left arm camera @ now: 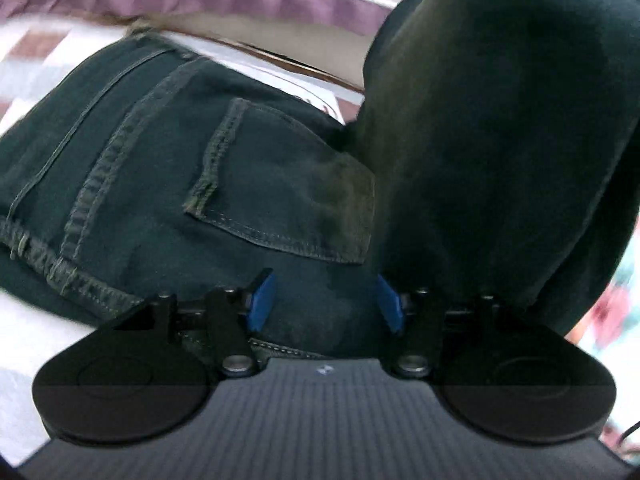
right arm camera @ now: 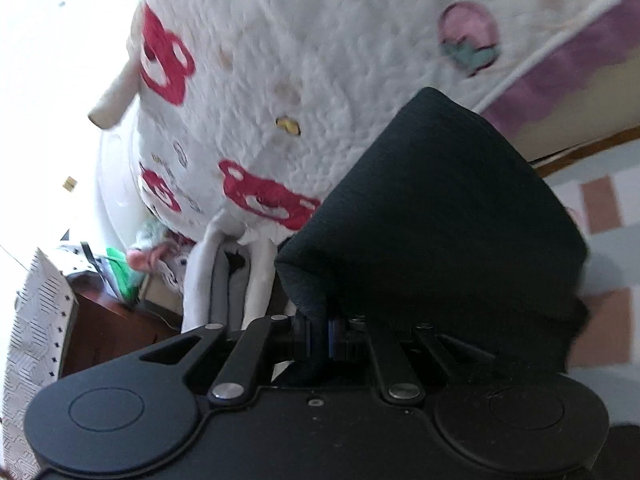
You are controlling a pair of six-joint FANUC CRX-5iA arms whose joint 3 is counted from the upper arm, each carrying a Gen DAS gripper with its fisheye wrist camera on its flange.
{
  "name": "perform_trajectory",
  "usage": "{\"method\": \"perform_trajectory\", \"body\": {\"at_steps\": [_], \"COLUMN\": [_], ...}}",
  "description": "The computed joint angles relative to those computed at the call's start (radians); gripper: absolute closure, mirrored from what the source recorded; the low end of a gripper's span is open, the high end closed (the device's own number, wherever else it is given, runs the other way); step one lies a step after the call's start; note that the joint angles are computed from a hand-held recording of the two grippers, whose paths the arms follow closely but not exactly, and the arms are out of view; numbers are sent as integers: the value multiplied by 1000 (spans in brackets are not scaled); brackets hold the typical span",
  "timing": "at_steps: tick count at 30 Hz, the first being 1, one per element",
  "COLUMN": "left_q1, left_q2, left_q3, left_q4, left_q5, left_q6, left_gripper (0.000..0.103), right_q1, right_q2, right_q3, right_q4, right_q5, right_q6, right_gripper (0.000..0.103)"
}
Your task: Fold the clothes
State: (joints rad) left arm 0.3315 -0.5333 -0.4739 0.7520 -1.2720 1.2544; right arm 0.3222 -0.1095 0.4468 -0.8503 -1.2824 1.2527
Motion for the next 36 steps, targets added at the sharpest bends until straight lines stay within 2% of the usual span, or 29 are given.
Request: {"method": "perform_trajectory", "body": {"at_steps": [3,7,13,16,18,20,23,26,30,31,33,35,36], "left_q1": [90,201,264,308,357,400,440,443,499,508,531,555,574], "left_q2": [-33,-66,-66,-68,-85,-79,-78,-90,-97,-102,-115,-126,-130], "left_q3": [-26,-44,-110,-100,-89,-100,-110,-90,-123,-125,-124,-128,-138], "left_q4": [43,74,186,161,144,178,188,126,173,174,174,181,198], "left_q5": [-51,-81,-53,-81,-93,-110,-137,-109,-128,-123,-108,-88,-86], "left_q6": [-11,-58,-60,-51,-98,-146,-128,-106,-85,-84,-78,-71,-68], "left_gripper": [49,45,44,44,44,44,44,44,44,45,46,44,43], "right_q1": [54,106,142,179,205,232,260,296,349,352,336,324,304], "right_q2": [67,104,121,140,156,165,190,225,255,266,309,328,317], "right_q3": [66,98,73,83,98,106,117,128,119,121,158,165,150], "right_q4": [39,75,64,97,124,154,182,244,343,346,306,281,238], "right_q5": [-19,-13,16,24,14,7,1,0,30,30,-21,-41,-30], "right_q6": [-14,-16,20,35,57,79,85,67,67,48,22,-3,-3], "right_gripper": [92,92,92,92,92,92,92,92,92,91,82,79,72]}}
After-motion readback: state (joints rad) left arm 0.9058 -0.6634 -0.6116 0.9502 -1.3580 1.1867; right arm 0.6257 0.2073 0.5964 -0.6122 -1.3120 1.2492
